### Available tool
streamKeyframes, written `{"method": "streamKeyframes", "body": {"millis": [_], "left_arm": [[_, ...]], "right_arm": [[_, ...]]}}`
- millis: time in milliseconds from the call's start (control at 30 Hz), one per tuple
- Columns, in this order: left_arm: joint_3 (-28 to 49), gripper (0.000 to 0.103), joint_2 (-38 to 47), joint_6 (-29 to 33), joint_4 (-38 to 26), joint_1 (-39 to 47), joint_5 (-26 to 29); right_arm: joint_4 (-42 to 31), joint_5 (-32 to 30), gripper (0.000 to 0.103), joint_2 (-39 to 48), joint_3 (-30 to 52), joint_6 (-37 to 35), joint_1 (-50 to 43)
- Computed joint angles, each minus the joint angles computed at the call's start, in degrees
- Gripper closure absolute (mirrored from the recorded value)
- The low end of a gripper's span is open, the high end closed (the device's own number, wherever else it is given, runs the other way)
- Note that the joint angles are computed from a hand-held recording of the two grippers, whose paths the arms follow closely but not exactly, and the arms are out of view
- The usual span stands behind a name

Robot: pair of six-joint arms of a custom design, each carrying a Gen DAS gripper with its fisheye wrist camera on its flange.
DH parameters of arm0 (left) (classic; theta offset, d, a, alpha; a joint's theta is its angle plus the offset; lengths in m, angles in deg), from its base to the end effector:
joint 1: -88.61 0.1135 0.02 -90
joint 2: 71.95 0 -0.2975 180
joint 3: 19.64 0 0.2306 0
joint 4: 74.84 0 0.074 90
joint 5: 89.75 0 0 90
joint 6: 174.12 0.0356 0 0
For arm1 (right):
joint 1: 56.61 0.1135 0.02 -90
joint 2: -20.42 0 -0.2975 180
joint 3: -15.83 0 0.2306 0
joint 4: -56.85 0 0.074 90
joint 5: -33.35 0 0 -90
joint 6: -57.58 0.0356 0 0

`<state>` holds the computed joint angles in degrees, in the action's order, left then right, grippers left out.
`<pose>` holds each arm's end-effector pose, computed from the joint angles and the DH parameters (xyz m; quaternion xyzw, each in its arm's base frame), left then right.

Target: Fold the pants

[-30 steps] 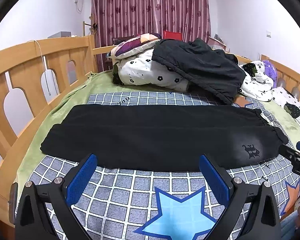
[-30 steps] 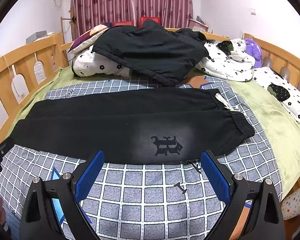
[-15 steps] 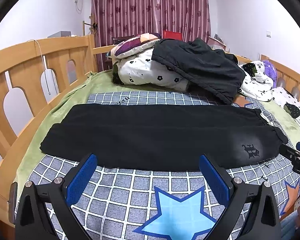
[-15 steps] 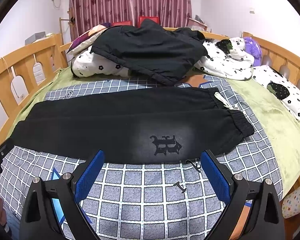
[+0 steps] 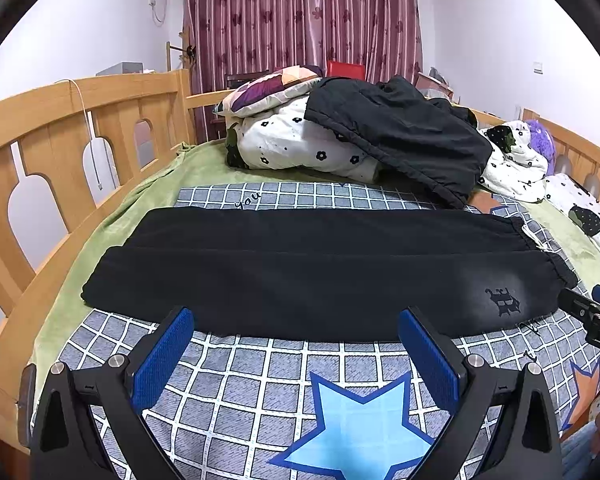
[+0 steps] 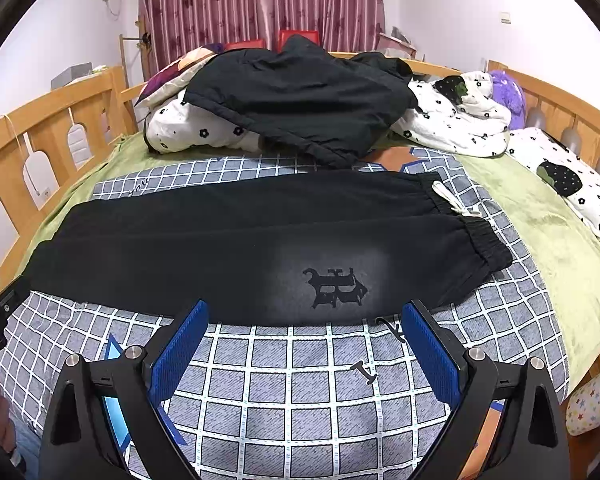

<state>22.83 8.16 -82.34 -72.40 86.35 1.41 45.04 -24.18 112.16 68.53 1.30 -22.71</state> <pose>0.2408 -0.0102 0.2026 0.0359 0.8871 -0.0109 0.4601 0.2379 0.1369 0.1849 0.0922 0.9048 -0.0399 0.4139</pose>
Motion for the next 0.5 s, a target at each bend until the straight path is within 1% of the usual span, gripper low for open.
{"method": "streamKeyframes", "body": {"millis": [500], "left_arm": [[0.29,0.000,-0.17,0.62,-0.53,0.93,1.39]], "right_arm": [[0.77,-0.24,0.007,0.97,0.22,0.47,-0.15]]}}
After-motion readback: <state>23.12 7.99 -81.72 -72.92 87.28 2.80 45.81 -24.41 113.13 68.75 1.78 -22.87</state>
